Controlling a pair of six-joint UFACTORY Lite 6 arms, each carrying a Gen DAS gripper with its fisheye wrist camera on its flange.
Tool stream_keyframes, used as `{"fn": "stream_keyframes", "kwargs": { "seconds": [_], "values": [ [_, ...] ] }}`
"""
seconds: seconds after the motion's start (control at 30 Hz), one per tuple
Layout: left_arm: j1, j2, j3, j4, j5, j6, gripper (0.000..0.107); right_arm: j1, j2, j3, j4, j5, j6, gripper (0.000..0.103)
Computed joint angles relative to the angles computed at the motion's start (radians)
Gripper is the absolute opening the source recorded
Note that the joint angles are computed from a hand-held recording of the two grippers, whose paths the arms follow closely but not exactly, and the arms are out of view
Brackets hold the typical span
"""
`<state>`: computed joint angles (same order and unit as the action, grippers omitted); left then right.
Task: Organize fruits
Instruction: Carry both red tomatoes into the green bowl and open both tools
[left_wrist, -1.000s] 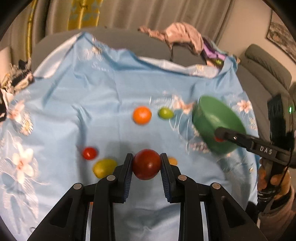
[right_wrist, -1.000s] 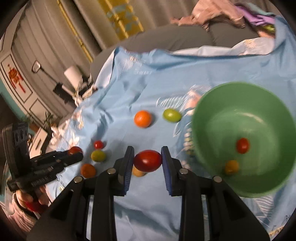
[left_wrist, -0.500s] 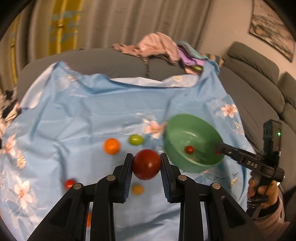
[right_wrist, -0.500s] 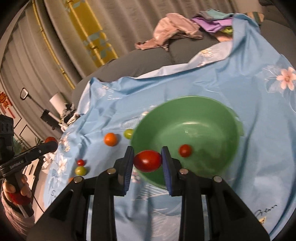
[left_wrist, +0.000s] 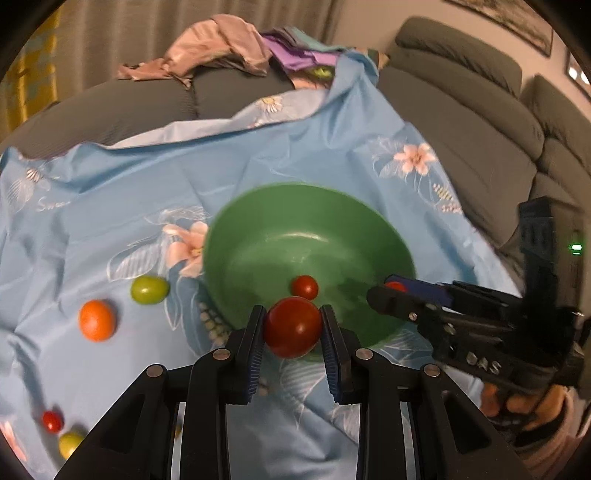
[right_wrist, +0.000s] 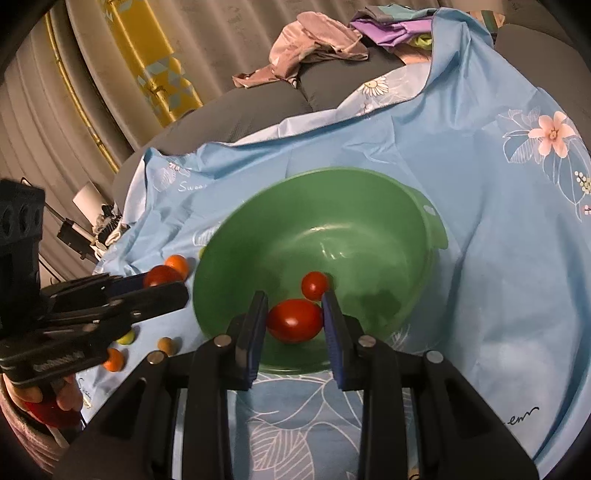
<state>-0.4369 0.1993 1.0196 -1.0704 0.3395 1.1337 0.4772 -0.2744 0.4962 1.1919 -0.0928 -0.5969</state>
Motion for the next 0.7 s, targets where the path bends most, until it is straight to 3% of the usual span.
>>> {"fn": "stream_keyframes", "kwargs": {
  "seconds": [0.17, 0.4, 0.63, 0.7],
  "values": [
    [-0.037, 0.074, 0.039, 0.062, -0.05, -0.053, 0.029, 0.007, 0.035, 0.014, 0.095, -0.022, -0.111, 0.031],
    [-0.064, 0.116, 0.058, 0.135, -0.086, -0.115, 0.029, -0.01, 0.068, 0.023, -0.088, -0.017, 0.069, 0.032],
    [-0.069, 0.118, 0.061, 0.128, -0.093, -0.114, 0.029, -0.012, 0.079, 0.032, -0.06, -0.01, 0.042, 0.034],
    [-0.069, 0.107, 0.05, 0.112, -0.095, -0.099, 0.029, -0.012, 0.074, 0.03, -0.048, -0.007, 0.033, 0.04]
  ]
}}
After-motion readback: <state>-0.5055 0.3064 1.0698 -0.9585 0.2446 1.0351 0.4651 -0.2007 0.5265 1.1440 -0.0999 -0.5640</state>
